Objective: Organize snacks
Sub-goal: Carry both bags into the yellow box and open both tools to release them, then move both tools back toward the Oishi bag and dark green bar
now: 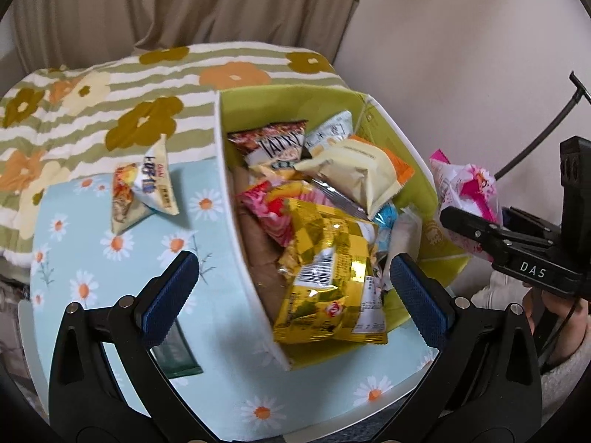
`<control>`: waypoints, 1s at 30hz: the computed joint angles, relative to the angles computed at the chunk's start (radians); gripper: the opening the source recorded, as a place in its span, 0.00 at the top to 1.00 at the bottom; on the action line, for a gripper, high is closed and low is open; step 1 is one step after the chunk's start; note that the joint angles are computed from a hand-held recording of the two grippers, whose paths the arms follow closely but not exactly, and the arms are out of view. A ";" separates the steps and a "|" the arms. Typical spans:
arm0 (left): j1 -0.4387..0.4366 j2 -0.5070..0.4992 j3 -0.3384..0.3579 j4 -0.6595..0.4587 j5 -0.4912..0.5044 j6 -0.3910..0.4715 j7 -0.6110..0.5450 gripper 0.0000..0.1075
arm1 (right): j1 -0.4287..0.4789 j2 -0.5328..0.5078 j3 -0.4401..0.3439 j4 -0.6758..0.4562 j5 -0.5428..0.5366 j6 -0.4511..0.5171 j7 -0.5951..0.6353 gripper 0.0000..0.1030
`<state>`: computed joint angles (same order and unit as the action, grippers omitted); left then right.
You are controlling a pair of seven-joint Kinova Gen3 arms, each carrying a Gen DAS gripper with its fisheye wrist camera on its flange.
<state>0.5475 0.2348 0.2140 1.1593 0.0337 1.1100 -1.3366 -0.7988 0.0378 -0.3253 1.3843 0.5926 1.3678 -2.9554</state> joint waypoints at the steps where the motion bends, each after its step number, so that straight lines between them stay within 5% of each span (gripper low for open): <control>1: -0.001 -0.005 -0.002 0.006 -0.002 -0.005 0.002 0.05 | 0.001 -0.001 0.001 0.007 0.000 -0.014 -0.009 0.44; 2: -0.003 -0.012 -0.004 0.013 -0.005 -0.010 0.004 0.05 | 0.005 0.000 0.003 0.010 -0.003 -0.029 -0.014 0.42; 3: -0.007 -0.023 -0.007 0.024 -0.006 -0.018 0.005 0.05 | 0.007 0.001 0.005 0.013 -0.006 -0.038 -0.018 0.31; 4: -0.011 -0.031 -0.008 0.033 -0.008 -0.024 0.007 0.05 | 0.006 -0.003 0.005 0.024 0.000 -0.050 -0.032 0.09; 5: -0.013 -0.037 -0.008 0.040 -0.011 -0.027 0.011 0.05 | 0.003 -0.010 0.000 0.039 0.018 -0.062 -0.050 0.01; 23: -0.098 -0.208 0.001 0.204 -0.056 -0.079 0.089 0.05 | -0.077 0.011 -0.033 -0.036 0.109 -0.003 -0.025 0.00; 30: -0.174 -0.270 -0.023 0.261 -0.011 -0.094 0.026 0.05 | -0.146 0.094 -0.014 -0.163 0.146 0.005 0.058 0.00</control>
<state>0.3737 -0.0352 0.1912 1.4202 0.0224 1.0162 -1.3108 -0.9452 0.1316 -0.3389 1.2209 0.7387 1.3723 -2.8973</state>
